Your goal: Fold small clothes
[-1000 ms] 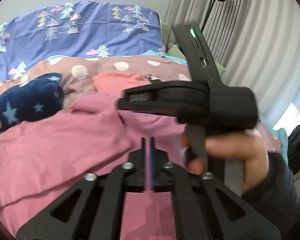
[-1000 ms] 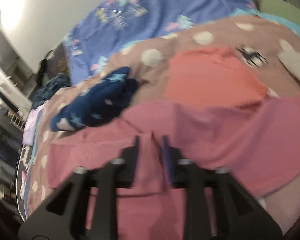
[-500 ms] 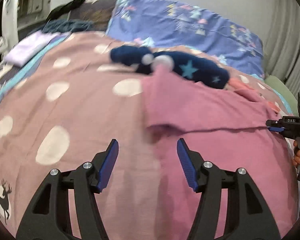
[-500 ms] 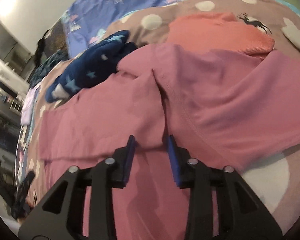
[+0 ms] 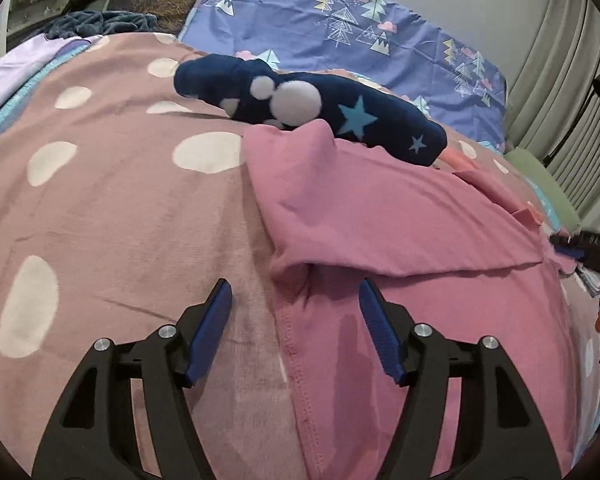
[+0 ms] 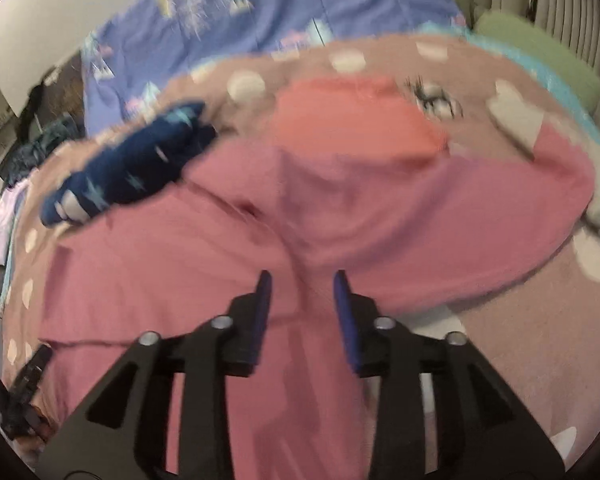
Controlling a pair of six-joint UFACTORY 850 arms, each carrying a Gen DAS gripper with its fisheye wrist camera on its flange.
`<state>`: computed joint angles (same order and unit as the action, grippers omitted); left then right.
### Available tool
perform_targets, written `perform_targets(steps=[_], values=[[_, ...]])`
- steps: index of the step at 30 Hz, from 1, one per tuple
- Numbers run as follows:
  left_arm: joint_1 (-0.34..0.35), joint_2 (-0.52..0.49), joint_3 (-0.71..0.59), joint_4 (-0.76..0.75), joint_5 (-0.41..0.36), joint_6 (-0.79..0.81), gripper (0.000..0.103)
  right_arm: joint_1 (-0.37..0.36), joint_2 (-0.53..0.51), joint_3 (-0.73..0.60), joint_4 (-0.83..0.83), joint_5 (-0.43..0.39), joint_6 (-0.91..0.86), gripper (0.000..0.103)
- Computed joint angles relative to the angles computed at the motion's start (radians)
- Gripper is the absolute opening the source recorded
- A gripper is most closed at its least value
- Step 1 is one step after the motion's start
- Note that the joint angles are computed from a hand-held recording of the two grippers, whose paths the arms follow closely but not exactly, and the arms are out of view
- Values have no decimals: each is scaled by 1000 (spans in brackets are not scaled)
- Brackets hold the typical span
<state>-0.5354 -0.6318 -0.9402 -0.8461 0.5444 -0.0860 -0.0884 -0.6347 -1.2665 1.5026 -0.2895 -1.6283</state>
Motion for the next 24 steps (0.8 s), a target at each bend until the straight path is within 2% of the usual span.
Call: perform_targets(steps=[2, 4, 6, 8, 12, 19, 21, 24], values=[[4, 3, 8, 34, 10, -40, 60, 40, 22, 10, 7, -72, -53, 37], [13, 4, 14, 74, 19, -94, 49, 92, 23, -8, -126, -133, 28, 42], [21, 4, 25, 127, 33, -166, 47, 169, 8, -36, -241, -172, 84, 45], [24, 5, 41, 176, 59, -230, 45, 254, -32, -97, -380, -188, 184, 46], [27, 9, 56, 205, 79, -276, 35, 355, -140, -254, -618, -228, 485, 46], [30, 13, 69, 226, 96, -312, 22, 441, -274, -441, -787, -257, 706, 46], [28, 11, 67, 233, 95, -310, 20, 460, -318, -502, -857, -272, 769, 53], [32, 8, 69, 267, 98, -342, 20, 475, -394, -612, -925, -326, 861, 55]])
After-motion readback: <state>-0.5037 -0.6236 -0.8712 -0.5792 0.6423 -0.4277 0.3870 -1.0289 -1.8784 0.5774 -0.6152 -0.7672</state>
